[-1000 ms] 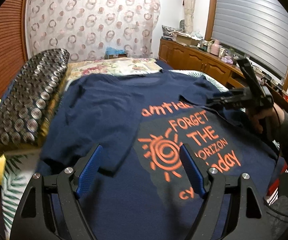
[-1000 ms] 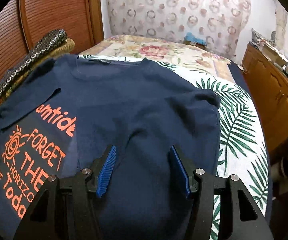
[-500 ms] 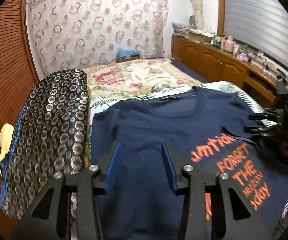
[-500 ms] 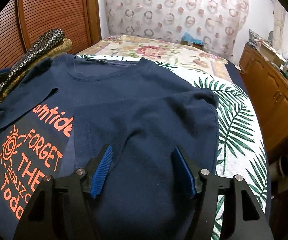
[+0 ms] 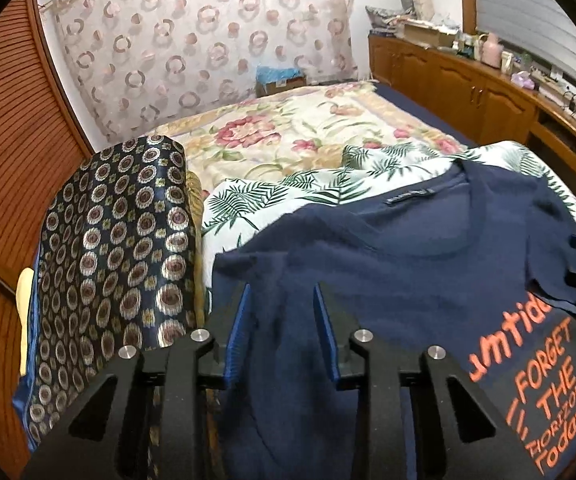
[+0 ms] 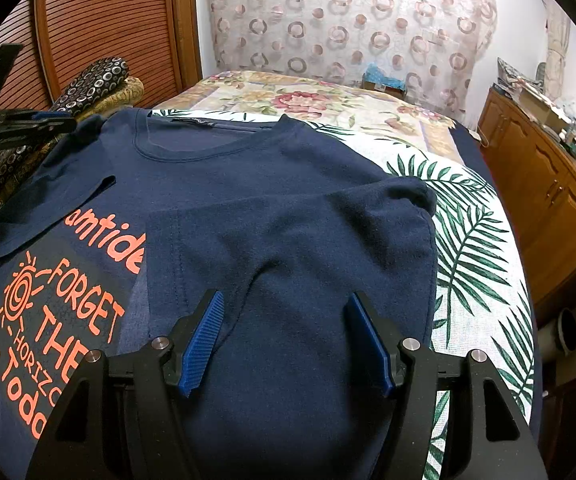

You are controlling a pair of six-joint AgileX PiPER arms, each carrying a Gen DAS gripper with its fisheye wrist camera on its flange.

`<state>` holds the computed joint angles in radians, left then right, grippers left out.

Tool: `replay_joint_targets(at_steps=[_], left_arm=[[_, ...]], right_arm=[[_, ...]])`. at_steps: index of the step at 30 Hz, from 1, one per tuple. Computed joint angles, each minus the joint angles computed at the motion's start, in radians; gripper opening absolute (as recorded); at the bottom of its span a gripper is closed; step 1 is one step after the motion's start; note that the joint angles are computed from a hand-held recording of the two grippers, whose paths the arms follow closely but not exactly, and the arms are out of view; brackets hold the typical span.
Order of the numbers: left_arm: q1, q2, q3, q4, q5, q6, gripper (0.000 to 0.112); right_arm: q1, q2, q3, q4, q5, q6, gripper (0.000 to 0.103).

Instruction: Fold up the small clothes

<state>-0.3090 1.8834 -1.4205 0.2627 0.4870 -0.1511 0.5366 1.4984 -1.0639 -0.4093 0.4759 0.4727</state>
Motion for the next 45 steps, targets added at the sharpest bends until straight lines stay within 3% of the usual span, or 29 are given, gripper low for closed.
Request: replay_joint_targets(at_steps=[12,15,19,27,34,39,43,45], left_arm=[[-0.003,0.145,-0.167,0.066,0.139,-0.035,0.032],[-0.012,0.159,-0.182,0.085,0.157,-0.038,0.006],[0.006,0.057,-0.066,0.01,0.054,0.012,0.004],[0.013,-0.3,0.308,-0.182,-0.177,0.158,0.004],[0.02,-0.437,0.47,-0.418,-0.242,0.379,0.004],[0.029,-0.5,0.557,-0.582,-0.271,0.535,0.004],[0.028,-0.517,0.592,-0.604,-0.287,0.561,0.004],[0.02,-0.521,0.6,-0.514,-0.299,0.474,0.004]], right_arm=[[-0.002,-0.002,0.002,0.003,-0.001,-0.004,0.066],[-0.002,-0.002,0.003,0.004,-0.001,-0.006,0.066],[-0.002,-0.003,0.004,0.003,-0.003,-0.005,0.066],[-0.002,-0.004,0.006,0.003,-0.004,-0.005,0.066],[-0.009,-0.007,0.01,0.014,-0.008,-0.02,0.067],[-0.075,-0.012,-0.03,0.212,0.019,-0.234,0.067],[-0.141,-0.033,-0.06,0.26,0.016,-0.292,0.066],[-0.165,-0.015,-0.087,0.246,0.03,-0.288,0.066]])
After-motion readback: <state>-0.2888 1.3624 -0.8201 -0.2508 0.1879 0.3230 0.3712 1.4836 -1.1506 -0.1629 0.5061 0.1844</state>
